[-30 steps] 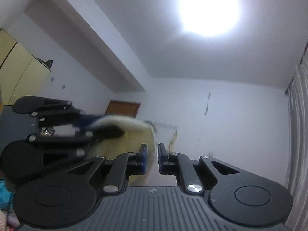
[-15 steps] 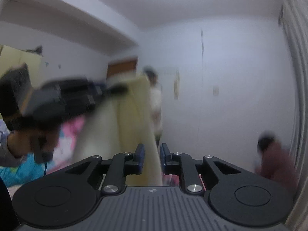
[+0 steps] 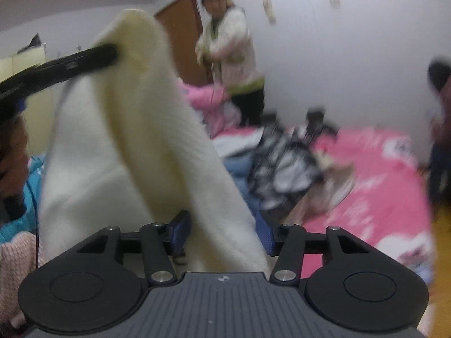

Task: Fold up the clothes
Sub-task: 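Lower the sweater onto the bed with both tools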

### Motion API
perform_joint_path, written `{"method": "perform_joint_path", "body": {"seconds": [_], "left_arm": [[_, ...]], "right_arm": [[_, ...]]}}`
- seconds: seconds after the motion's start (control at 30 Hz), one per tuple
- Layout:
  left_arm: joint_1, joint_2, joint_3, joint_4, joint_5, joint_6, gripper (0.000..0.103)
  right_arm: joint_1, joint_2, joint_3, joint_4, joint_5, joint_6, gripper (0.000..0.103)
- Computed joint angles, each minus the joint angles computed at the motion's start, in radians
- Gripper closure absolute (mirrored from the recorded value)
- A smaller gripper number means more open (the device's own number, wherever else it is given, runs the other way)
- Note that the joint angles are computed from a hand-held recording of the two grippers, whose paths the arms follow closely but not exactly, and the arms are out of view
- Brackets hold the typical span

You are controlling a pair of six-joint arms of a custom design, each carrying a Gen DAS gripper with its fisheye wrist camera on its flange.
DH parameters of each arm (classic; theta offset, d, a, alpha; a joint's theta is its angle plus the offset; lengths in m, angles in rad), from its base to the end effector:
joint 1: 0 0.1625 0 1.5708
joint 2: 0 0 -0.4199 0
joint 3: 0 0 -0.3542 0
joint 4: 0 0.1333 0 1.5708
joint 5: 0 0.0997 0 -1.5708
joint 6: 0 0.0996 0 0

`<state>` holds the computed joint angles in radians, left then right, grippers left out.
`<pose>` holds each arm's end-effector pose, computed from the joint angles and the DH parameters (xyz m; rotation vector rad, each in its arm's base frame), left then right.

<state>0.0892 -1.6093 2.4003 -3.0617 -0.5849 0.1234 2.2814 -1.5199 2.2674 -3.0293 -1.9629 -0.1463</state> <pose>-0.3239 -0.2462 0.3524 1.3809 1.9805 -1.4723 0.3440 -0.2537 0.3364 0.9580 -2.5854 1.1326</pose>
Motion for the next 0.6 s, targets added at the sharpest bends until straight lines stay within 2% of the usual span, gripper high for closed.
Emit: {"method": "perform_joint_path", "body": {"seconds": [0.03, 0.13, 0.2, 0.3, 0.37, 0.4, 0.53, 0.6], "left_arm": [[0.023, -0.010, -0.004, 0.044, 0.004, -0.034, 0.093], [0.097, -0.065, 0.000, 0.201, 0.017, -0.156, 0.093], [0.154, -0.090, 0.006, 0.275, 0.031, -0.209, 0.093], [0.222, -0.110, 0.000, 0.391, 0.051, -0.287, 0.093], [0.258, -0.156, -0.016, 0.533, 0.049, -0.419, 0.093], [0.275, -0.167, -0.019, 0.575, 0.049, -0.446, 0.092], [0.324, -0.186, 0.009, 0.717, 0.085, -0.449, 0.087], [0.373, -0.193, 0.032, 0.773, 0.071, -0.474, 0.084]], "right_arm": [[-0.032, 0.026, -0.006, -0.001, 0.026, 0.007, 0.063], [-0.085, 0.081, -0.029, 0.030, 0.037, 0.001, 0.071], [-0.118, 0.140, -0.021, -0.004, 0.045, -0.009, 0.072], [-0.154, 0.201, 0.062, -0.117, 0.065, -0.026, 0.072], [-0.159, 0.260, 0.065, -0.188, 0.051, -0.104, 0.072], [-0.163, 0.291, 0.053, -0.194, 0.039, -0.142, 0.072], [-0.174, 0.345, 0.021, -0.129, 0.023, -0.158, 0.072], [-0.185, 0.383, 0.008, -0.135, 0.003, -0.176, 0.072]]}}
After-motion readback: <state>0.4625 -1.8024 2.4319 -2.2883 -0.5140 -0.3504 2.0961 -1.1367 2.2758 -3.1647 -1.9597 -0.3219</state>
